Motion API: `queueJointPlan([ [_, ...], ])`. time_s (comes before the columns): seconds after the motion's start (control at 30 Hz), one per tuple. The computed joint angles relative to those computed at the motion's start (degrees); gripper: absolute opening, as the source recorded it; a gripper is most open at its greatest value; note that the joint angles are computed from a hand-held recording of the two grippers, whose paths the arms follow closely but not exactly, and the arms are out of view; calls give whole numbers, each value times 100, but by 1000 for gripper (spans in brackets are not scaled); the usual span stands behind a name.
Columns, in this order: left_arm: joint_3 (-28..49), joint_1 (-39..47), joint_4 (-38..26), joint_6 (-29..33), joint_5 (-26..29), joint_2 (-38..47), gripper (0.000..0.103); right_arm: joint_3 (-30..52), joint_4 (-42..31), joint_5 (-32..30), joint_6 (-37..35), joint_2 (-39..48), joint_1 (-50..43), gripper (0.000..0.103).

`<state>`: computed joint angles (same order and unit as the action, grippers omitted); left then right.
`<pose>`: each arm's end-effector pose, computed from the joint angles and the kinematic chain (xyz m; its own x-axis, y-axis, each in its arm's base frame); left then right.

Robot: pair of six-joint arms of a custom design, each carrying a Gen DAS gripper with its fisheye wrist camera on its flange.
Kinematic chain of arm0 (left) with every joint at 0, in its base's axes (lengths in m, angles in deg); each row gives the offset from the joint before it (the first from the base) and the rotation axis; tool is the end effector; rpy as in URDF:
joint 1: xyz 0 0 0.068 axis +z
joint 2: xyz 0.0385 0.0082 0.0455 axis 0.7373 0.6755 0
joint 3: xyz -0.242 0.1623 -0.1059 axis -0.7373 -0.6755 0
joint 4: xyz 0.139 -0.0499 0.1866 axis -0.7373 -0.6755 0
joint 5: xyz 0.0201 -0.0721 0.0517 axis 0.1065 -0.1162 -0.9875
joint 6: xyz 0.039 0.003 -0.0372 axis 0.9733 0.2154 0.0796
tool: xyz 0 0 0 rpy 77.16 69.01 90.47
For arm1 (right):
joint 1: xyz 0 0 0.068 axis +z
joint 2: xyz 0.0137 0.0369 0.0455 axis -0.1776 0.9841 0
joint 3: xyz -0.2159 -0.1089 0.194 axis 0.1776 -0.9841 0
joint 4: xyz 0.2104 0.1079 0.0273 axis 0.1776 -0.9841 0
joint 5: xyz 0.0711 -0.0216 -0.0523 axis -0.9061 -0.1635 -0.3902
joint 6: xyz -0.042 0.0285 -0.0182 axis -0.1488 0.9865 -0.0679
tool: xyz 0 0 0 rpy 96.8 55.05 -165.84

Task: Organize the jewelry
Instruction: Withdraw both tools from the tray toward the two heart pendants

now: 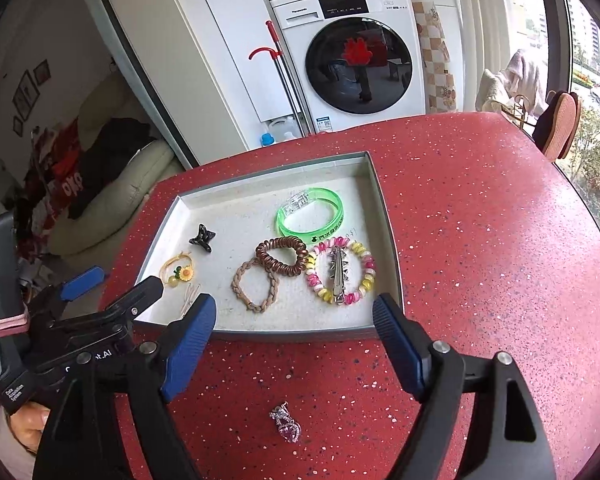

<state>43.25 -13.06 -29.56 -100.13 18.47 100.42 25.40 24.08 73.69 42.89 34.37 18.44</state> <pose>0.1267 -0.1767 0.3040 -0.7069 -0.2016 -0.6780 -0.2728 0.9621 -0.0017 0.2008 0.1183 0.3106 -0.7866 -0.2237 -0.5756 -0.4444 0.8522 0.2762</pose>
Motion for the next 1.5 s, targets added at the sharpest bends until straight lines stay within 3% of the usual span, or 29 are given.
queueJointPlan([
  [0.17, 108, -533, -530, -668, -11, -30, 103, -179, 0, 97, 77, -411, 97, 93],
  [0.43, 210, -1906, -1714, -2616, -9, 206, 103, -459, -245, -83, 163, -1025, 16, 93],
  [0.57, 49, -2599, -1861, -3548, 166, 310, 103, -571, -672, -143, 124, -1236, -24, 93],
  [0.83, 164, -3771, -1785, -4550, 525, 789, 103, -1165, -1203, -227, 50, -1892, -26, 93],
  [1.1, 553, -4431, -1756, -5152, 735, 1383, 103, -1586, -1755, 130, 206, -2699, 28, 93],
  [1.3, 901, -4657, -1738, -5196, 831, 1801, 103, -1786, -2088, -36, 47, -3172, -458, 93],
  [1.5, 1196, -4637, -1592, -5027, 1026, 2201, 103, -1841, -2101, 556, 499, -3329, 392, 93],
])
